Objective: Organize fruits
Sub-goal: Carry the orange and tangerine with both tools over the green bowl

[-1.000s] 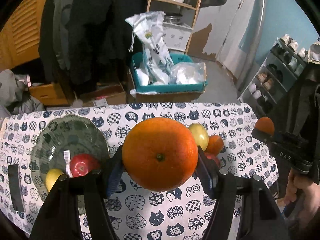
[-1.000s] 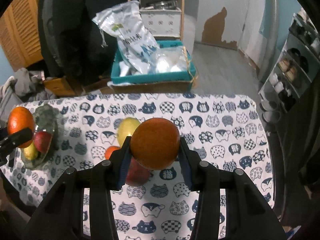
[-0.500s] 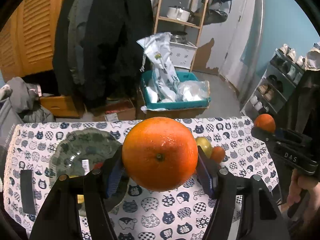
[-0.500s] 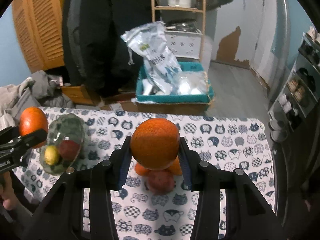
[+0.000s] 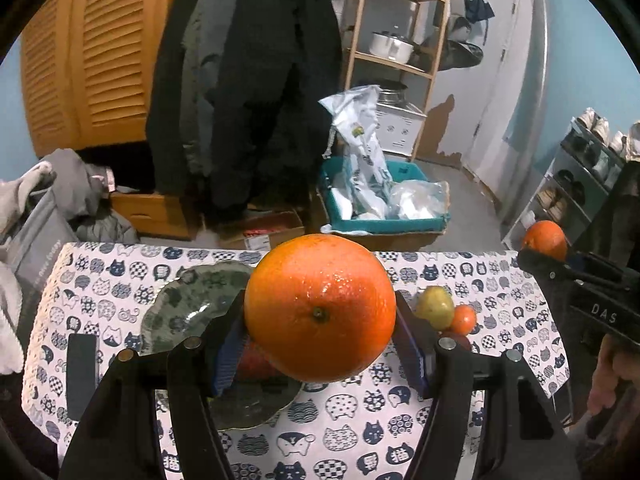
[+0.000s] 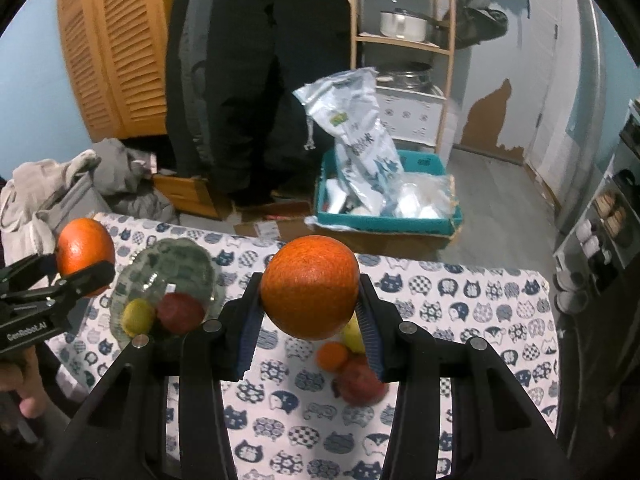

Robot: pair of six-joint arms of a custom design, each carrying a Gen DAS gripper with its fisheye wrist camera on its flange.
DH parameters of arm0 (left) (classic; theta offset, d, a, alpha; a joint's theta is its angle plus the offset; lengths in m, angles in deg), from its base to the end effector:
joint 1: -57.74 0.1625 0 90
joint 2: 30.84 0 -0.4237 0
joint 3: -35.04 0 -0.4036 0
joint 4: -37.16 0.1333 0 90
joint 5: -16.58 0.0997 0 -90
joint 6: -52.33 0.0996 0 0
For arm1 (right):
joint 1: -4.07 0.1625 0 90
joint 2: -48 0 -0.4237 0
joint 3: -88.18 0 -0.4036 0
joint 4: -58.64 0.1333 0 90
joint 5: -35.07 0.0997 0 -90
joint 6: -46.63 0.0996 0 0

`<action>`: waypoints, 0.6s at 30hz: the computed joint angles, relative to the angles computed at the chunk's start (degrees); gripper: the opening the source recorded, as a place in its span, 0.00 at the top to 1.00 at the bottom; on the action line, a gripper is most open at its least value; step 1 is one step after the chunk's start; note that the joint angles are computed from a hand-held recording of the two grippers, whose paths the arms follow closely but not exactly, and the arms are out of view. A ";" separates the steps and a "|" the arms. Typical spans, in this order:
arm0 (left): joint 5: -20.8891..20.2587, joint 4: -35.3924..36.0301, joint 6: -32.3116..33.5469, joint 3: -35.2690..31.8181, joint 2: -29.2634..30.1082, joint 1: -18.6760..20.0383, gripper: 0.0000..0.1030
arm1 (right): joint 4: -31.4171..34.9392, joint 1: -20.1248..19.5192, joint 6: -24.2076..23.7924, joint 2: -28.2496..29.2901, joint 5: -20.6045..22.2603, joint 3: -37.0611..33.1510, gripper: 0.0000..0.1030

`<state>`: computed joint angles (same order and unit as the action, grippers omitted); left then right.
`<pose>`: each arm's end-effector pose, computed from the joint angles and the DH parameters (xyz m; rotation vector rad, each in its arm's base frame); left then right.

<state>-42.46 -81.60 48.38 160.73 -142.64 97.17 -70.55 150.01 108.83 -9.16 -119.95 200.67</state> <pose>-0.1552 -0.3666 0.4020 0.9799 2.5211 -0.6565 0.4743 -0.2687 0.1184 0.0761 -2.1444 1.0126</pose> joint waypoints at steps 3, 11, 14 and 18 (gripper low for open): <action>0.75 0.01 0.25 -0.37 -0.12 1.19 0.34 | -2.50 -0.47 -2.87 1.69 0.54 -1.25 0.58; 2.22 -0.15 1.28 -1.92 -0.50 4.74 0.34 | -9.69 -1.80 -10.71 6.44 2.19 -4.84 0.58; 2.53 -0.17 1.57 -2.79 -0.20 6.22 0.34 | -11.99 -2.36 -13.17 8.00 2.94 -6.11 0.58; 3.26 -0.57 1.90 -3.56 0.20 7.97 0.34 | -14.80 -3.25 -16.34 10.42 4.35 -8.09 0.58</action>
